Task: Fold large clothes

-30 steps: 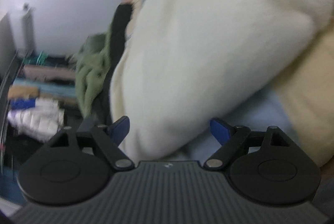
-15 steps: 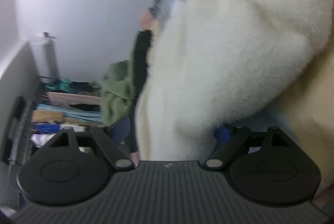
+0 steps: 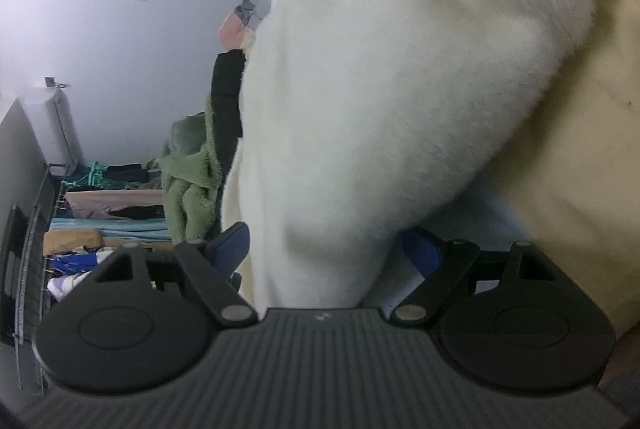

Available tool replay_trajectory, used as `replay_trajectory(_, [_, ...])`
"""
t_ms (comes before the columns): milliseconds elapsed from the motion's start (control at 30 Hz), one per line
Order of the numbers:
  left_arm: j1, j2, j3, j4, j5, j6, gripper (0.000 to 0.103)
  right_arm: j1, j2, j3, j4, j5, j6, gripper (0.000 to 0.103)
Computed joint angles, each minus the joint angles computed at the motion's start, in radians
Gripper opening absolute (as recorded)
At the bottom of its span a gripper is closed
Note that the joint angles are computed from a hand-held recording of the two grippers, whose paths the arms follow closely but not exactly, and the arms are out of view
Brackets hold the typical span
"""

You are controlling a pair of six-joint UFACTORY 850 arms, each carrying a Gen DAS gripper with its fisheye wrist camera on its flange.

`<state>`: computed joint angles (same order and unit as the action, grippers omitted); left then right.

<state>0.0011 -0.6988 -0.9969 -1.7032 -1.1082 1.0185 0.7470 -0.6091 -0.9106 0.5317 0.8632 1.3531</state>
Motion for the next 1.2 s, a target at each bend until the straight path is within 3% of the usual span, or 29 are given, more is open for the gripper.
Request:
replay_trajectory(233, [0.014, 0.026, 0.022, -0.072, 0.066, 0.0, 0.085, 0.035, 0.033, -0.003, 0.313, -0.077, -0.238, 0.086])
replay_trajectory(333, [0.001, 0.04, 0.02, -0.12, 0.142, 0.05, 0.082, 0.044, 0.028, -0.023, 0.461, -0.095, -0.383, 0.084])
replay_trajectory(400, [-0.003, 0.039, 0.011, -0.123, 0.161, 0.043, 0.078, 0.045, 0.021, -0.041, 0.527, -0.107, -0.455, 0.079])
replay_trajectory(567, [0.008, 0.078, 0.033, -0.136, 0.199, 0.108, 0.048, 0.056, 0.016, -0.068, 0.624, -0.091, -0.611, 0.048])
replay_trajectory(733, [-0.012, 0.175, 0.095, -0.196, 0.224, 0.215, 0.037, 0.08, 0.034, -0.084, 0.719, -0.048, -0.766, 0.036])
replay_trajectory(933, [0.026, 0.299, 0.16, -0.15, 0.175, 0.251, 0.036, 0.115, 0.097, -0.081, 0.795, 0.017, -0.916, 0.033])
replay_trajectory(1100, [0.089, 0.378, 0.197, -0.004, 0.14, 0.201, 0.038, 0.165, 0.172, -0.043, 0.831, 0.039, -0.974, 0.034])
replay_trajectory(1133, [0.093, 0.376, 0.193, 0.028, 0.14, 0.174, 0.043, 0.169, 0.182, -0.042, 0.844, 0.029, -0.996, 0.034])
replay_trajectory(1200, [0.131, 0.38, 0.212, 0.112, 0.12, 0.15, 0.061, 0.169, 0.193, -0.039, 0.851, -0.005, -1.012, 0.036])
